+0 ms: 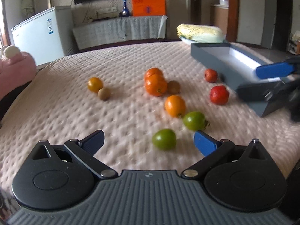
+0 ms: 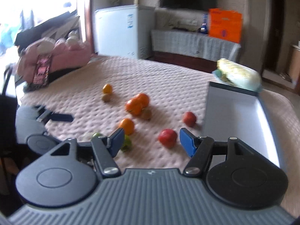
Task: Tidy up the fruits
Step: 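Grasp a green lime with the left gripper while the right gripper grasps another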
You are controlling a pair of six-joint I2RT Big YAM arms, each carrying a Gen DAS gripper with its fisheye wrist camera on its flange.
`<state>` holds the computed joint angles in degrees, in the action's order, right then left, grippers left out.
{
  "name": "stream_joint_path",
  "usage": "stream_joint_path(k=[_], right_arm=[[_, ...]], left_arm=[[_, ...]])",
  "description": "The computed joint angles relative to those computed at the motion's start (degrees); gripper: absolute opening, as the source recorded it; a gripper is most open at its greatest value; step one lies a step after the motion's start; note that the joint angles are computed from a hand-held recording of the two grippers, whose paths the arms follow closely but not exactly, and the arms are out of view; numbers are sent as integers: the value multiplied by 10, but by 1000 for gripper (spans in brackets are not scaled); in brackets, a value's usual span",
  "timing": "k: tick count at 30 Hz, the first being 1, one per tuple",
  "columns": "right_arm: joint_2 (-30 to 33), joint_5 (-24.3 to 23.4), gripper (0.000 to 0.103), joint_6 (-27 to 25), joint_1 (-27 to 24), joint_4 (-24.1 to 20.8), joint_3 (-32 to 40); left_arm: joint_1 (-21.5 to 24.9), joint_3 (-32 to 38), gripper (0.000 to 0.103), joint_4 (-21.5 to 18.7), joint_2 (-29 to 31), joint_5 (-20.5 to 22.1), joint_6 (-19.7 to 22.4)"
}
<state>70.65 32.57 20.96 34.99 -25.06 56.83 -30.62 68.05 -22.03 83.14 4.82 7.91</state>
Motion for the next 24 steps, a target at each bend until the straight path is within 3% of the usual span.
stream_joint_path(k=[3, 7, 9, 11, 12, 15, 24], right_arm=[[22, -33, 66, -40, -13, -6, 16], [47, -83, 66, -34, -25, -15, 35], [61, -91, 63, -44, -23, -21, 46], [76, -100, 50, -45, -23, -24, 56], [81, -103, 49, -37, -25, -28, 61], [99, -96, 49, -5, -30, -52, 76], [106, -106, 49, 35, -33, -54, 78]], left_arm=[[3, 12, 84, -20, 10, 31, 16], [0, 17, 83, -27, 19, 32, 27], [3, 19, 74, -30, 21, 42, 24], [6, 24, 73, -37, 25, 53, 14], [8, 25, 73, -39, 26, 55, 8], [7, 24, 74, -34, 26, 54, 7], [7, 21, 72, -27, 25, 47, -8]])
